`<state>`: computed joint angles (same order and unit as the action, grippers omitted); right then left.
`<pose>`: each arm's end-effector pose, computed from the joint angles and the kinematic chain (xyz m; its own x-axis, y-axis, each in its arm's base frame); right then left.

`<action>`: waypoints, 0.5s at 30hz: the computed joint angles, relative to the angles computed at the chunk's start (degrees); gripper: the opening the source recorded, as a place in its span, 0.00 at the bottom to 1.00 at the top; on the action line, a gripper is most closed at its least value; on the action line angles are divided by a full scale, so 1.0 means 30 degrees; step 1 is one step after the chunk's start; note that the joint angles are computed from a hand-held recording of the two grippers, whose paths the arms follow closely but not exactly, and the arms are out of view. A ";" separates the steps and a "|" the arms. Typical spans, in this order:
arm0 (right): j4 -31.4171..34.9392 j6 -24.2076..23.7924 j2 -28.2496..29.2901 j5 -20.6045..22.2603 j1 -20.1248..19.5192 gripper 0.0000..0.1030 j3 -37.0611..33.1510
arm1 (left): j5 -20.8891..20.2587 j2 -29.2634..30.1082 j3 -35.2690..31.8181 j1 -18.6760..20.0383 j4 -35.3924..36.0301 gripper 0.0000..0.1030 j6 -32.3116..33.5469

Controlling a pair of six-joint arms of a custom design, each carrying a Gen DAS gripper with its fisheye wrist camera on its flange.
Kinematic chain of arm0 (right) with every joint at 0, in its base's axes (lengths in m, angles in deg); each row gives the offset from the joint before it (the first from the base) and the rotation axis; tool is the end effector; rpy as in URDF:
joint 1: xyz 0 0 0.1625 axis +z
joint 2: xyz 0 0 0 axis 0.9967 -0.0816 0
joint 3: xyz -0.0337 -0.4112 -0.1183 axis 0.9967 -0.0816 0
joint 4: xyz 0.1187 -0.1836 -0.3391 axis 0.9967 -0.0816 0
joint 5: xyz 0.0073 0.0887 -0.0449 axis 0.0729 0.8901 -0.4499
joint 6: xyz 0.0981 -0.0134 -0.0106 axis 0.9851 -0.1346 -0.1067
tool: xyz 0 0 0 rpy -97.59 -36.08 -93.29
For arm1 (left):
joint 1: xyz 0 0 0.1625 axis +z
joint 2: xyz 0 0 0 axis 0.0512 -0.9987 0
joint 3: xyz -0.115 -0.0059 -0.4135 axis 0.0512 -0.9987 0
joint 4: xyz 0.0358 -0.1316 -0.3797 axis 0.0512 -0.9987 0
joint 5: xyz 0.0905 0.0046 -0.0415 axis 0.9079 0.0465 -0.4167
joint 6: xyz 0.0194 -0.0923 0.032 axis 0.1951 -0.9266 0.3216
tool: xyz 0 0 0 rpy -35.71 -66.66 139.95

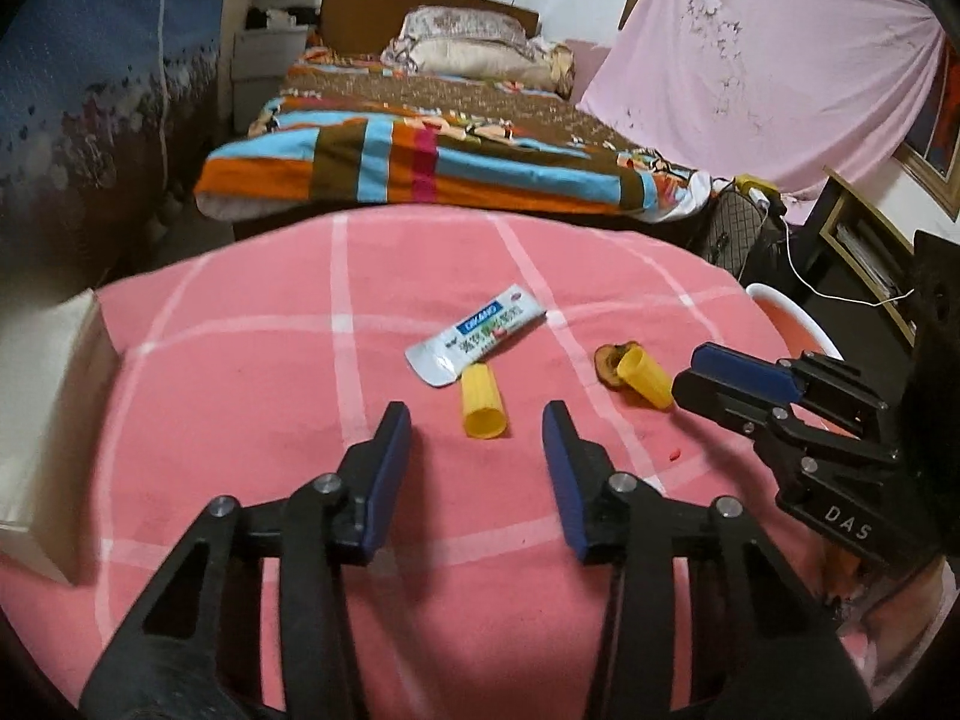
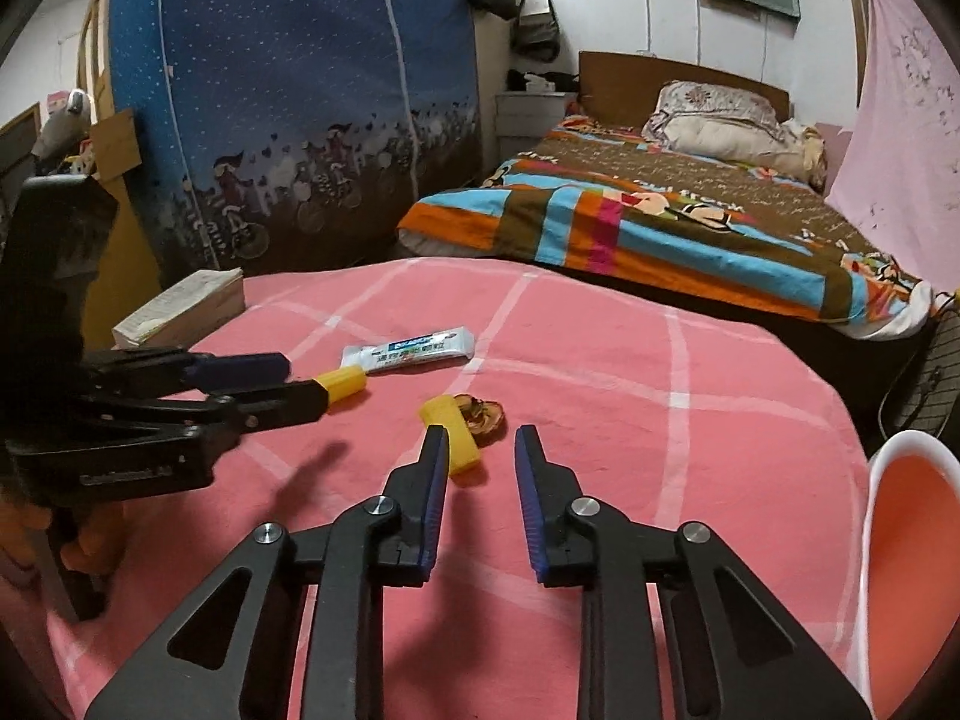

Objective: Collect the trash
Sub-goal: 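Grasp a yellow cap with the right tool while the left tool grasps the other yellow cap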

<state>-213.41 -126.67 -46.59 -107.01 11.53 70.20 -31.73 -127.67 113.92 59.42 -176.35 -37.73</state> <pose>0.1782 -0.5133 -0.0186 -0.6175 -0.5839 0.5270 -0.7796 0.5437 -0.3109 -0.0350 -0.4850 0.1225 -0.8459 0.0922 -0.5254 0.4189 0.7247 -0.5472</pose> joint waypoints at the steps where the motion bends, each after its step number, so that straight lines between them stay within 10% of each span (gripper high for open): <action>1: 0.0376 0.0057 -0.0031 0.0020 0.0022 0.20 -0.0089 | -0.0114 -0.0057 -0.0092 0.0066 0.0319 0.22 -0.0149; 15: 0.1506 -0.0143 0.0027 -0.0526 0.0312 0.13 -0.0394 | -0.0832 -0.0113 -0.0867 0.0465 0.1675 0.00 -0.1343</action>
<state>-208.90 -127.10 -46.51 -108.59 12.46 69.02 -34.23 -128.01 111.32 60.82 -171.32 -41.76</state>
